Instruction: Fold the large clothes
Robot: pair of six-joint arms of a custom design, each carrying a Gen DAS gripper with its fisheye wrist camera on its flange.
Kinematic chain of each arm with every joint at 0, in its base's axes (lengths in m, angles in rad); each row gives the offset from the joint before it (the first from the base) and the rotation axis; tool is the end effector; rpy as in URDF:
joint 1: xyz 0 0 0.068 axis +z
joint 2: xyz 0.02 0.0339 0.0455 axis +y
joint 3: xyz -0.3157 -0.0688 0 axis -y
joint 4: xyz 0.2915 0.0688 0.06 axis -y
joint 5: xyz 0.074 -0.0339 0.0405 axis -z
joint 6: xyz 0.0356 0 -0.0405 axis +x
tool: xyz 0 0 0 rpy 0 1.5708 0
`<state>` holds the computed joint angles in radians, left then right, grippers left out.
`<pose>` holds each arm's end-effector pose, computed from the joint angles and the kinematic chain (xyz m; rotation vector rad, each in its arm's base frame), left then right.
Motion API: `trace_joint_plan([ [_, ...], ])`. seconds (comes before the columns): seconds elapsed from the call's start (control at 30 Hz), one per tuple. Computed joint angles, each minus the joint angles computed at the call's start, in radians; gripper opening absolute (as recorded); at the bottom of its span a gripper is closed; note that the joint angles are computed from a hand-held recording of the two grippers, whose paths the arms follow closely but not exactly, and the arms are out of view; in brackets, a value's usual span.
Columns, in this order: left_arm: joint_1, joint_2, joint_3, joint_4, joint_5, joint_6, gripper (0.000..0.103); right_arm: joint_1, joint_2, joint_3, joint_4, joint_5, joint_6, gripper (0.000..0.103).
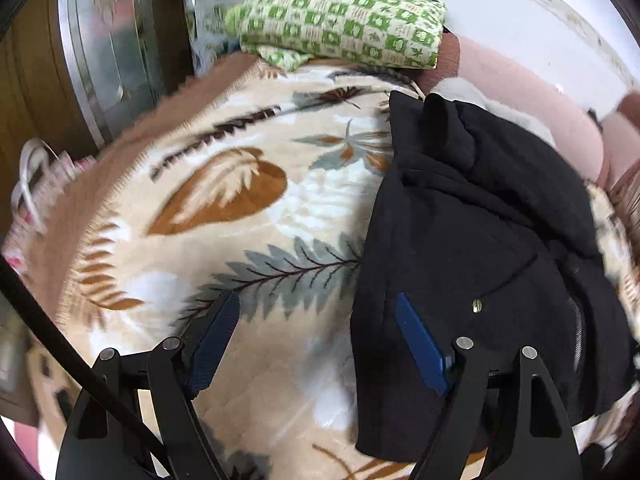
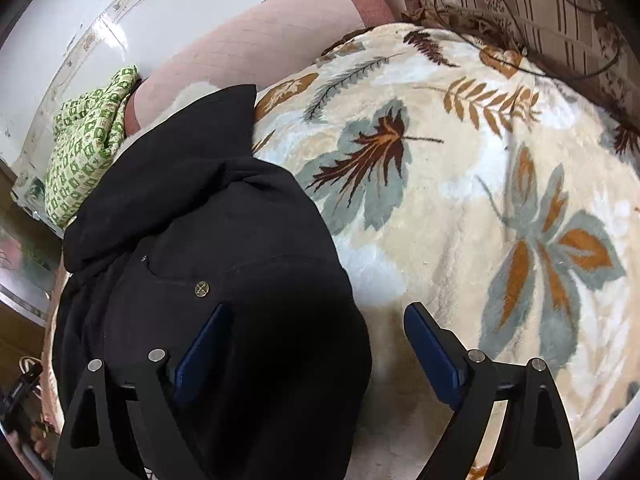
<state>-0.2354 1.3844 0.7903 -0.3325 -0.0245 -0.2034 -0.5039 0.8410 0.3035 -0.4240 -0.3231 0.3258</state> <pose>0.2943 -0.0697 0.2227 0.0298 2.5033 -0.1519 0.1388 -0.0636 0.1627 0.8864 2.3290 0.3344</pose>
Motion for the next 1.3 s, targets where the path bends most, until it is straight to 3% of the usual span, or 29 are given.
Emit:
trace_joint_plan([
  [0.23, 0.109, 0.16, 0.021, 0.072, 0.444, -0.031, 0.08, -0.153, 0.116, -0.034, 0.098, -0.245, -0.026, 0.095],
  [0.37, 0.106, 0.236, 0.027, 0.119, 0.568, -0.077, 0.08, -0.148, 0.125, -0.032, 0.102, -0.257, -0.039, 0.096],
  [0.5, 0.09, 0.254, 0.008, 0.158, 0.627, -0.092, 0.079, -0.149, 0.144, -0.034, 0.116, -0.286, -0.05, 0.098],
  [0.57, 0.11, 0.254, 0.003, 0.166, 0.698, -0.084, 0.079, -0.152, 0.148, -0.035, 0.115, -0.305, -0.048, 0.098],
  [0.7, 0.18, 0.3, 0.006, 0.209, 0.845, -0.164, 0.079, -0.122, 0.151, -0.041, 0.132, -0.323, -0.028, 0.098],
  [1.0, 0.161, 0.353, 0.028, 0.191, 0.929, -0.101, 0.079, -0.05, 0.196, -0.046, 0.194, -0.408, 0.029, 0.101],
  [1.17, 0.136, 0.355, 0.02, 0.186, 0.925, -0.078, 0.079, -0.031, 0.172, -0.065, 0.207, -0.414, 0.037, 0.101],
  [1.3, 0.096, 0.32, -0.008, 0.199, 0.856, -0.058, 0.079, -0.024, 0.13, -0.079, 0.184, -0.426, 0.041, 0.1],
])
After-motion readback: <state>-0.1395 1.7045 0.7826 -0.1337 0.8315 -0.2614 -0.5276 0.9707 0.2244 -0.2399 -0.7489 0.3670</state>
